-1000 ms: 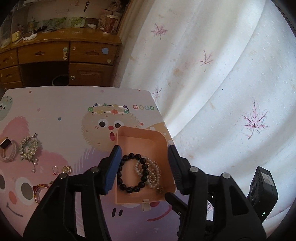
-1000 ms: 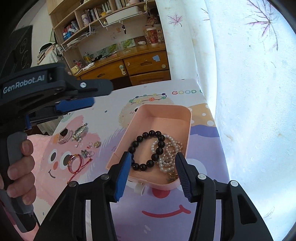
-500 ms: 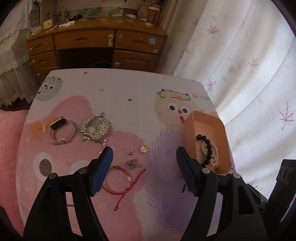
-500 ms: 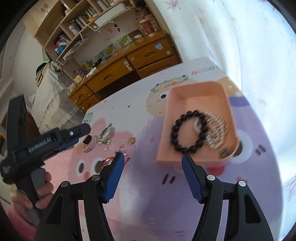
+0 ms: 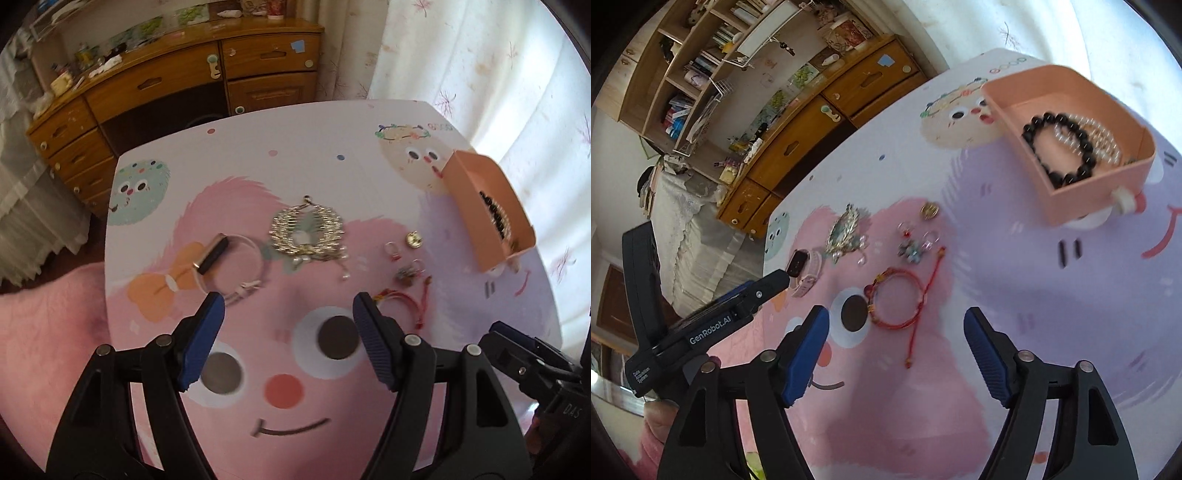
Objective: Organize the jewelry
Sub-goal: 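Grasp the pink-strap smartwatch with the left tool while the right tool grasps the red bangle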
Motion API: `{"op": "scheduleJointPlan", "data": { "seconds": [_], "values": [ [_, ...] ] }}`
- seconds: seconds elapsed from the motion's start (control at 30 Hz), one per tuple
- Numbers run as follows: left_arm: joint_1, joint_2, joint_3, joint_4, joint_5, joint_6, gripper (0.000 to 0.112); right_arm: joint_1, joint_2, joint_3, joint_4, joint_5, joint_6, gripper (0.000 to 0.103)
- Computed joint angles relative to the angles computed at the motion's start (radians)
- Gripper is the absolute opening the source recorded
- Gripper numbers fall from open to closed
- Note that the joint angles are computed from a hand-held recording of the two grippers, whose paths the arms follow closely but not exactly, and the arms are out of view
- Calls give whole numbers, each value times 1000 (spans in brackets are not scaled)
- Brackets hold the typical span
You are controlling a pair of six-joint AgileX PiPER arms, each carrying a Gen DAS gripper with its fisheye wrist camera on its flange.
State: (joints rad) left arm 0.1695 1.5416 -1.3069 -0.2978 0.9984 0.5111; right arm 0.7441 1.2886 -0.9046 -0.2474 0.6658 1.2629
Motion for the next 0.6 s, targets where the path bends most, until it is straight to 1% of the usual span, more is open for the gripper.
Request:
{"op": "scheduleJointPlan", "data": {
  "seconds": [0.03,0.07,0.13,0.2,0.23,0.27,0.3,0.37,0.43,0.5,0.6],
  "values": [
    [15,12,3,-9,-16,38,70,29,35,-13,-37,4,57,85],
    [37,30,6,-27,-39,95,72,71,84,-42,-83,23,133,86],
    [45,61,3,-47,-73,140,73,137,173,-101,-164,63,259,88],
    [77,93,13,-117,-122,235,73,181,243,-144,-237,99,353,88],
    [90,109,21,-159,-147,283,74,219,301,-190,-282,142,411,89],
    [93,123,21,-178,-164,305,74,233,343,-226,-304,174,429,89],
    [101,142,24,-215,-182,349,74,235,369,-241,-317,184,433,89],
    [105,177,22,-258,-209,412,74,273,468,-334,-357,265,469,89],
    [99,205,31,-288,-258,474,74,302,553,-422,-384,345,496,89],
    [84,219,42,-296,-300,500,74,313,630,-507,-391,413,494,89],
    [70,239,51,-309,-348,532,74,313,697,-585,-381,454,450,89]
  ]
}}
